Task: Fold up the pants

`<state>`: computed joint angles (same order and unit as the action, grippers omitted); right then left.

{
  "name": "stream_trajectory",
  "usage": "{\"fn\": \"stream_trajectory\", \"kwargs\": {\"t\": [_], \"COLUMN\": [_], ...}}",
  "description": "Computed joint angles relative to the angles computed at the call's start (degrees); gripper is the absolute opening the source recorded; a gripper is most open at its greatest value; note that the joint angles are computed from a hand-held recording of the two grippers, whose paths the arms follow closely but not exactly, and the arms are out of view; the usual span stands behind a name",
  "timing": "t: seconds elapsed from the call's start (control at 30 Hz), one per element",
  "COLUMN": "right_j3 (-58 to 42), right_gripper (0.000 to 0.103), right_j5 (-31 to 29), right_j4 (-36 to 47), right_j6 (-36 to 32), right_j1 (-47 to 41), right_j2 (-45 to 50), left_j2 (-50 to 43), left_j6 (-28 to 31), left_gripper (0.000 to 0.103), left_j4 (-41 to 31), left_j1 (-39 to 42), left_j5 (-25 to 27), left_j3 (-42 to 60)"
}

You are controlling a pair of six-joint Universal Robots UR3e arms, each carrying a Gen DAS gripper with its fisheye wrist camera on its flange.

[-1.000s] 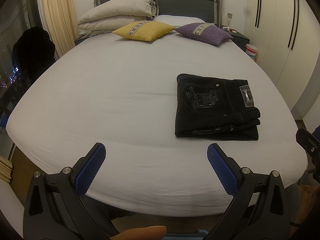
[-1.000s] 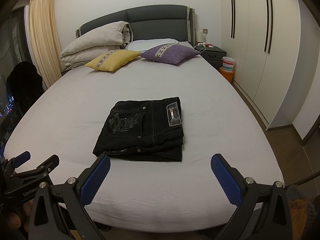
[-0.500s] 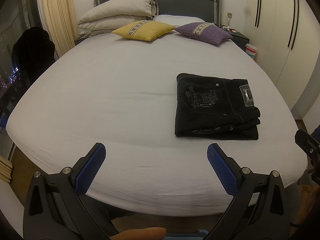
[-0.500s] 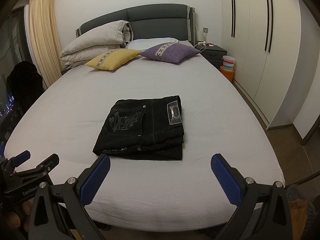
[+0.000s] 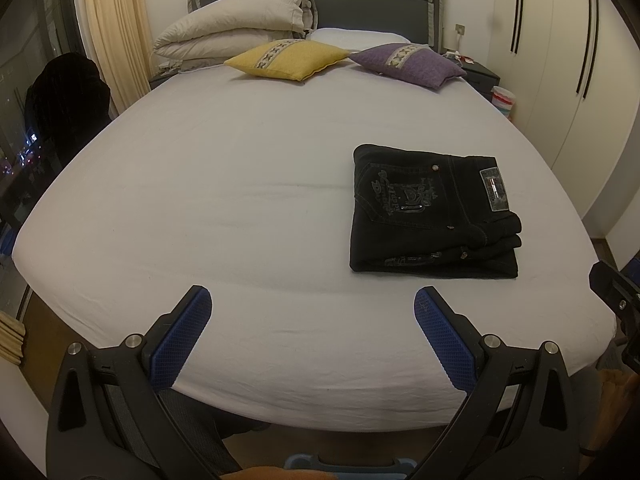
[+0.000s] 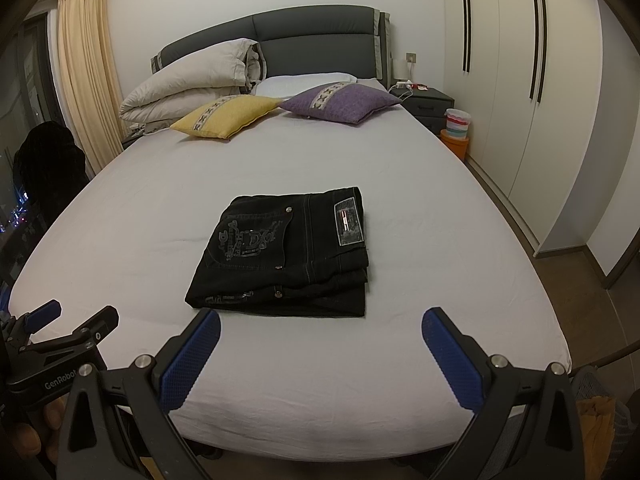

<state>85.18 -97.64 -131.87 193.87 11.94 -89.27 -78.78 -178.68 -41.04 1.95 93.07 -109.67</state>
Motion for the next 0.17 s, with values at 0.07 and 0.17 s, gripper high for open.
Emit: {"fn": "stream_trajectory", "kwargs": {"t": [0.07,0.17], "right_j3": [-0.02,0.98], "right_gripper": [0.103,0.103], "right_j5": [0.15,-0.17], "right_j4": [0.10,-0.41], "right_j6": [0.00,0.29], "right_j1": [-0.10,0.24], "right_j2": [0.00,-0.43], "left_j2": [0.21,0.16], "left_j6": [0.47,0.56], "left_gripper": [0.103,0.103], "left_j4": [0.44,0.47], "left_j1": [0.49,0.57], "left_j5": [-0.45,-0.38], "left_j3": [-0.44,-0.59]}}
